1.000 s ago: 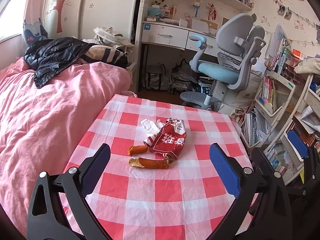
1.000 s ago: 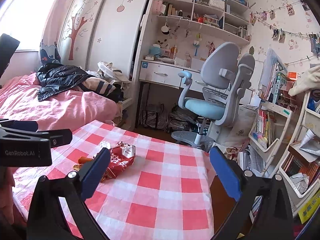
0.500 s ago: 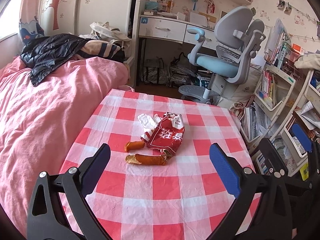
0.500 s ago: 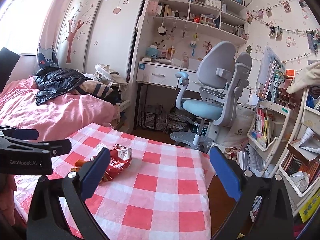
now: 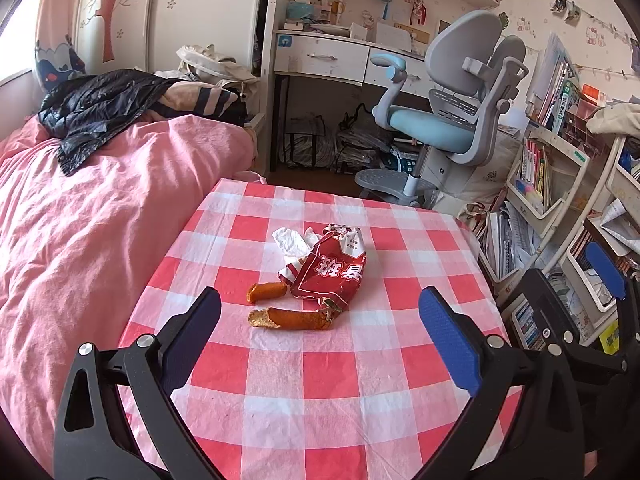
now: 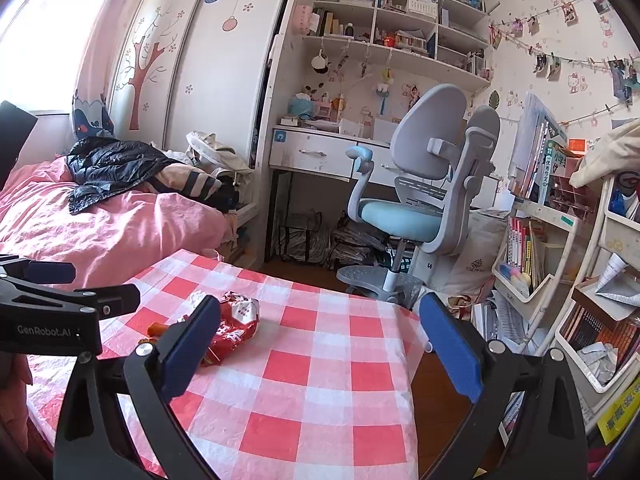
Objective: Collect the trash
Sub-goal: 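Move both open tools back over the red chip bag, then grasp one orange sausage piece with the left tool while the right tool grasps the other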
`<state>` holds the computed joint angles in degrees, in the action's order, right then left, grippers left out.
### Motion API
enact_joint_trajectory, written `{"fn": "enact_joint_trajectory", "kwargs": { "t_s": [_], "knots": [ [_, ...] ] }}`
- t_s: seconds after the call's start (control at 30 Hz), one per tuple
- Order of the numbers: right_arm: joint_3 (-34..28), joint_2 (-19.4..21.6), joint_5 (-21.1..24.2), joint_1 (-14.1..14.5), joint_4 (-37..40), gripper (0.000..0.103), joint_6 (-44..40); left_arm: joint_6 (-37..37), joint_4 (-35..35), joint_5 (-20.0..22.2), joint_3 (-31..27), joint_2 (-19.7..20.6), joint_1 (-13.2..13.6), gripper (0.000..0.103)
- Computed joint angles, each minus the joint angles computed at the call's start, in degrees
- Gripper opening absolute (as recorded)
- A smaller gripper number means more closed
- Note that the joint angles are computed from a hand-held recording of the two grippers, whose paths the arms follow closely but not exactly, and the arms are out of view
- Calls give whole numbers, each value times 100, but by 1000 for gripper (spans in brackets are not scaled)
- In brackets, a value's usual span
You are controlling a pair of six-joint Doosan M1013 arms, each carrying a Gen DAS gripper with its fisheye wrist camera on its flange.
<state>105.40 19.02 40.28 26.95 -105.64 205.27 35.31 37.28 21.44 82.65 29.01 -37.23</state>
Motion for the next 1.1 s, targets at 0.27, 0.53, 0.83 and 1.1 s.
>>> {"fn": "enact_joint_trajectory", "kwargs": {
  "t_s": [0.27,0.53,0.83,1.1],
  "knots": [
    [7,-24,41,-23,16,95,-29,272,-325,-98,-2,-22,-3,96],
    [25,-28,73,-28,-5,95,-20,717,-801,-190,-8,-30,46,96],
    [39,-37,63,-39,7,95,-32,1644,-1798,-344,-20,-32,106,96],
    [43,-38,43,-51,17,95,-47,1890,-2019,-343,-47,-12,100,96]
  ]
}}
